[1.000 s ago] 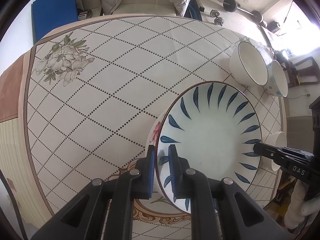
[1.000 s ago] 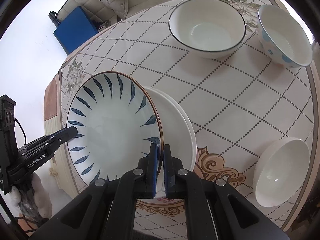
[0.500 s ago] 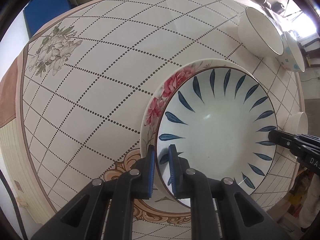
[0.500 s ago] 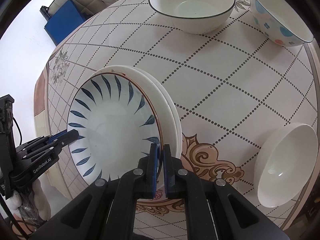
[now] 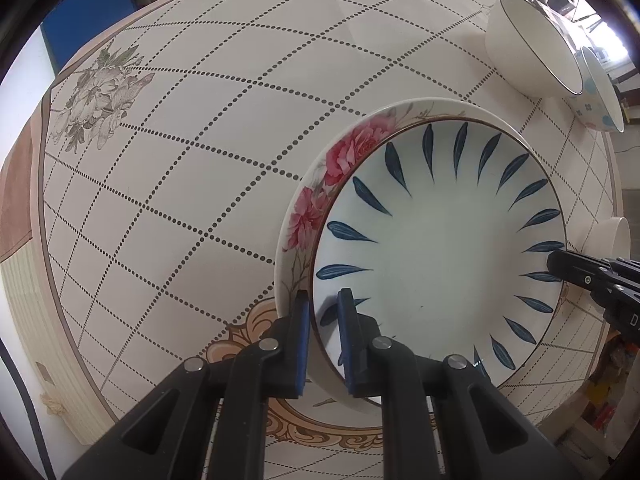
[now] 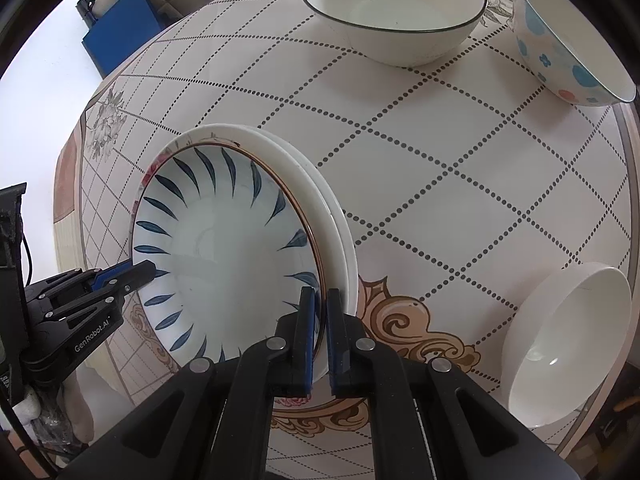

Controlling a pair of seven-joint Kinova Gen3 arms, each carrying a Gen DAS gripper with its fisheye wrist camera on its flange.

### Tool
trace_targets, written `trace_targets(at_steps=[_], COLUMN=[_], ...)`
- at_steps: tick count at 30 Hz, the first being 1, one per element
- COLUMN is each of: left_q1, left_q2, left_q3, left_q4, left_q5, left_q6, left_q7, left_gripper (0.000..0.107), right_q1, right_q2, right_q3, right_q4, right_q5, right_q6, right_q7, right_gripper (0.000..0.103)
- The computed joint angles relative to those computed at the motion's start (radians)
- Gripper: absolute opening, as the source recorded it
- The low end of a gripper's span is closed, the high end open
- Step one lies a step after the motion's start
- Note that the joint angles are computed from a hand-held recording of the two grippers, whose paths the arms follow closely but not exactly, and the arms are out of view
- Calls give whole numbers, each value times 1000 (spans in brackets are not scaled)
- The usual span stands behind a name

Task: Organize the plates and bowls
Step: 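Lower the blue-striped plate onto the pink-flower plate and open both grippers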

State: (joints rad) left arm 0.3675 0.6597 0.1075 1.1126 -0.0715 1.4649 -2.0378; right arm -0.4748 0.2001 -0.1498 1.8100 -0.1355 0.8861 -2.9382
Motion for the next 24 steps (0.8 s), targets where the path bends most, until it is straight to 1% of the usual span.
trace_targets(at_steps=[3,7,12,14,17,18,19,20,22,24], left_q1=[-3,-15,-21,-28,-33,-36,-33,-32,-29,-28], left_q2=[19,76,131,138,135,134,132,129,107,91], left_q3=[-1,-7,-17,-18,-20,-21,-21,-22,-25,-23], left_q4=[-26,-123,-220,-235,-237,-240,-239,-235,-201,-180], left_q5=[2,20,32,37,37,35,33,30,28,26], left_q6=[23,107,198,211,208,210,210,206,182,166], left_q7=[-1,20,51,55,51,45,45,44,48,50], left_gripper=[12,13,13,13,13,14,14,14,14,15], right_q1=[5,22,63,72,74,72,70,68,59,46], right_q2=[6,4,4,2,-2,-3,-5,-8,-9,-2], right_q3=[1,3,1,1,1,2,2,2,5,8], right_q4=[-11,-3,19,25,28,27,27,26,7,-25], right_q5=[-5,-39,-118,-140,-151,-150,-148,-146,-121,-87], right_q6=[14,6,-18,-22,-25,-26,-29,-33,-14,22], right_q7=[4,10,67,77,83,79,76,75,59,39], right_gripper=[7,10,12,13,17,20,27,30,45,51])
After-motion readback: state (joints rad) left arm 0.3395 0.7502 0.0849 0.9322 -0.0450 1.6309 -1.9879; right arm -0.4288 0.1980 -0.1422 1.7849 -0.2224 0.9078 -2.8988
